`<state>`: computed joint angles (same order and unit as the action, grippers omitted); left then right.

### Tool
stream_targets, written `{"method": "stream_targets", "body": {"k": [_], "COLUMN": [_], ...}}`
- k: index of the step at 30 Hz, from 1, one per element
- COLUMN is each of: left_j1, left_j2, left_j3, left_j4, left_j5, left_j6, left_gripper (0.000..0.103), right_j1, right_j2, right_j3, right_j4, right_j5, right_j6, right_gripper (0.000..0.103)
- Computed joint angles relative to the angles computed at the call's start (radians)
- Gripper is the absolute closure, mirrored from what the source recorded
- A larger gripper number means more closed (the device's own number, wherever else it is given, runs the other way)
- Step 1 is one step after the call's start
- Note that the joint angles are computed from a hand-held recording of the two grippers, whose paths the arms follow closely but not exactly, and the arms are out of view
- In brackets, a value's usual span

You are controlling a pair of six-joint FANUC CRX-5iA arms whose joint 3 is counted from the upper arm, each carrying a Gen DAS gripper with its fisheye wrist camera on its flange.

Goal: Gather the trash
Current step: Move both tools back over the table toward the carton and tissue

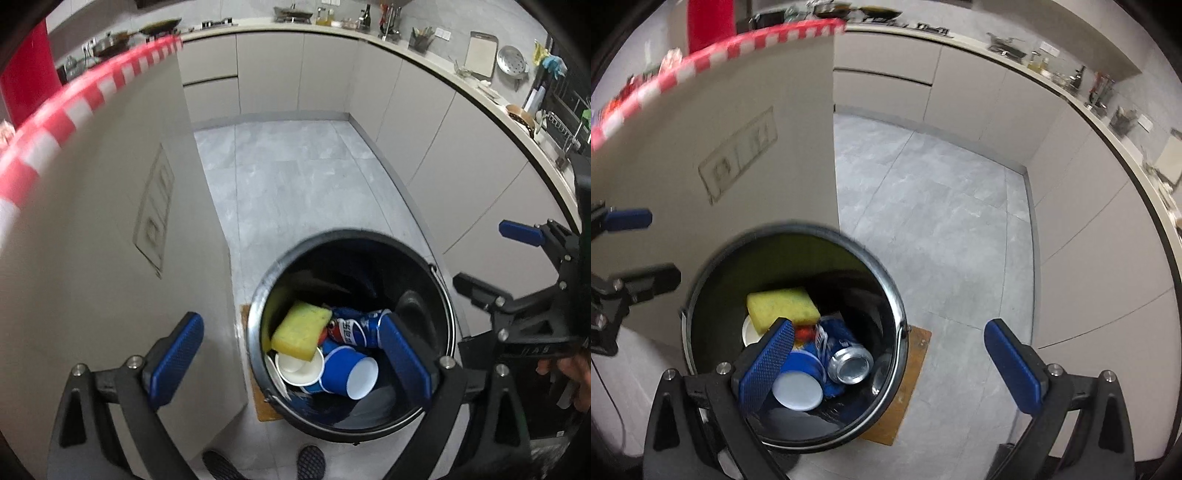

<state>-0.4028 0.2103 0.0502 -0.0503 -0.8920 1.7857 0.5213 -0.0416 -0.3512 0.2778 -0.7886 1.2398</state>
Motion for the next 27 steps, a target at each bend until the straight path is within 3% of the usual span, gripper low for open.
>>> {"method": "stream_targets", "body": {"k": [7, 27], "left_j1": [0.011, 0.084], "left_j2": [-0.04, -0.178], "left_j3": [0.03, -0.019], "left_j4": [-0.03, -0.059], "left_j5": [0.001, 0.032], "left_j6": [0.029, 0.037], "left_gripper": [0.006, 0.006], "right_j1": [-0.015, 0.119], "right_j2": [-0.018, -0.046], "right_j3": [0.058, 0.12], "right_j4": [0.004, 0.12], "right_j5": [0.002, 0.024], "right_j6": [-0.092, -0.175], "right_gripper": [0.0, 0.0]}}
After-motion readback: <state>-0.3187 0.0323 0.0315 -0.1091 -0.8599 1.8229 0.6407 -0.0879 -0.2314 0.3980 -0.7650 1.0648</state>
